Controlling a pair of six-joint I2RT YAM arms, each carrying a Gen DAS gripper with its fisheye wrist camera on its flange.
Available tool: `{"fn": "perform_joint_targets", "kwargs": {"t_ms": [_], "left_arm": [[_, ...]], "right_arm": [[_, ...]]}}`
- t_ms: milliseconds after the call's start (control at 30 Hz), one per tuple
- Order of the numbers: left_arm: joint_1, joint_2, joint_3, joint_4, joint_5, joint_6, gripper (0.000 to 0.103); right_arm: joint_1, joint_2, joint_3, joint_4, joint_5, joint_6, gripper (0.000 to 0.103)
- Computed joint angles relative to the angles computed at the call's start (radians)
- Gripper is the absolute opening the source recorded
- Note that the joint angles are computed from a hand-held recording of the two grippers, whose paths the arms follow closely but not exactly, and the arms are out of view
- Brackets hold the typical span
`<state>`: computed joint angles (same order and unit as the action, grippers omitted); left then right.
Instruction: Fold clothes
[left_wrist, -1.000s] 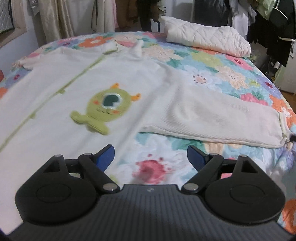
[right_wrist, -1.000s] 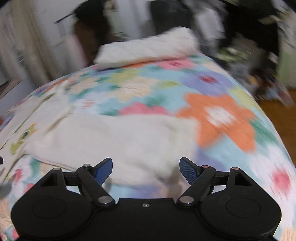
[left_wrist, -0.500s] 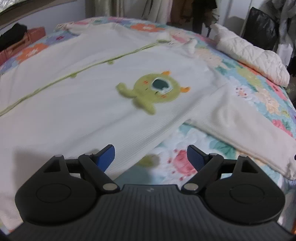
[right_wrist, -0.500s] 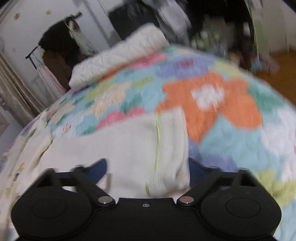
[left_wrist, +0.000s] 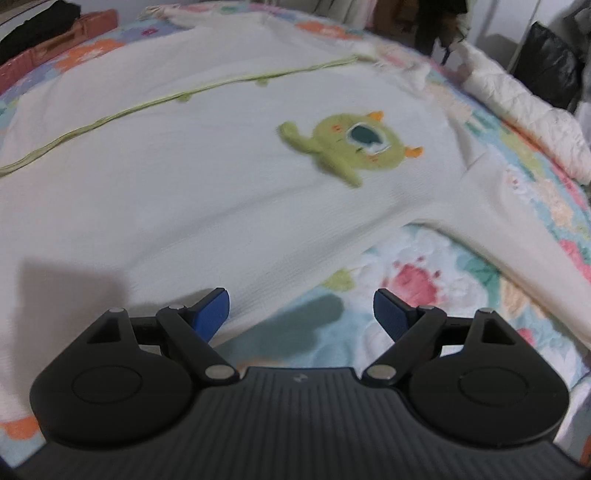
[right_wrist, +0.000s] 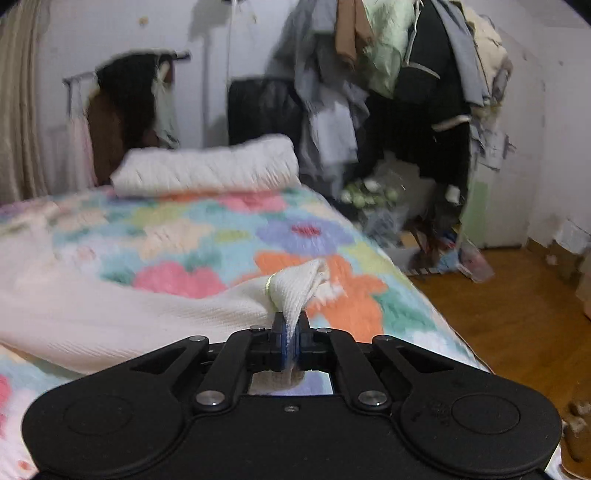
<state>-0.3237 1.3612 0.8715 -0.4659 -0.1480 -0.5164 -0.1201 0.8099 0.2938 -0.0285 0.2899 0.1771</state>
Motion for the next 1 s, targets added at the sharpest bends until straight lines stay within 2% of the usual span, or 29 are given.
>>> {"fn": "perform_joint_targets", "kwargs": {"t_ms": [67, 133, 200, 233, 267, 300, 400, 433, 467, 500, 533, 733, 900, 1000], "left_arm": [[0.027, -0.039, -0.004, -0.022, -0.020, 0.010, 0.086], [0.067, -0.078, -0.007, -0.050, -0.026, 0.031, 0.086], [0.102, -0.096, -0.013, -0.066, -0.016, 0.046, 0.086], [0.120, -0.104, -0.016, -0.074, -0.011, 0.053, 0.086], [0.139, -0.100, -0.017, -0.080, 0.007, 0.056, 0.086], [0.157, -0.092, -0.021, -0.077, 0.034, 0.059, 0.086], [0.171, -0.075, -0.035, -0.068, 0.068, 0.067, 0.086], [0.167, -0.076, -0.039, -0.067, 0.061, 0.070, 0.086], [0.164, -0.080, -0.042, -0.067, 0.058, 0.073, 0.086], [0.163, -0.086, -0.042, -0.069, 0.060, 0.073, 0.086], [0.164, -0.096, -0.041, -0.076, 0.063, 0.068, 0.086], [0.131, -0.138, -0.012, -0.122, 0.011, 0.071, 0.086], [0.098, -0.183, 0.034, -0.218, -0.003, 0.047, 0.089], [0.042, -0.230, 0.062, -0.335, -0.062, -0.002, 0.089]], "right_arm": [[-0.020, 0.000, 0.002, -0.052, -0.011, 0.067, 0.003], [0.097, -0.105, -0.015, -0.158, 0.137, 0.094, 0.003], [0.280, -0.184, -0.015, -0.253, 0.335, 0.135, 0.003], [0.334, -0.220, -0.021, -0.275, 0.384, 0.120, 0.003], [0.338, -0.209, -0.019, -0.289, 0.382, 0.124, 0.004], [0.292, -0.158, -0.010, -0.301, 0.336, 0.163, 0.004], [0.013, -0.063, -0.020, -0.254, 0.027, 0.188, 0.007], [-0.018, -0.081, -0.013, -0.269, -0.005, 0.170, 0.014], [-0.014, -0.098, -0.003, -0.291, 0.008, 0.171, 0.024], [0.029, -0.103, 0.017, -0.327, 0.072, 0.173, 0.052], [0.085, -0.109, 0.041, -0.378, 0.154, 0.196, 0.060], [0.228, -0.332, 0.122, -0.599, 0.223, 0.269, 0.064], [0.477, -0.279, 0.237, -0.657, 0.234, 0.385, 0.077], [0.657, -0.122, 0.328, -0.621, 0.257, 0.444, 0.083]]}}
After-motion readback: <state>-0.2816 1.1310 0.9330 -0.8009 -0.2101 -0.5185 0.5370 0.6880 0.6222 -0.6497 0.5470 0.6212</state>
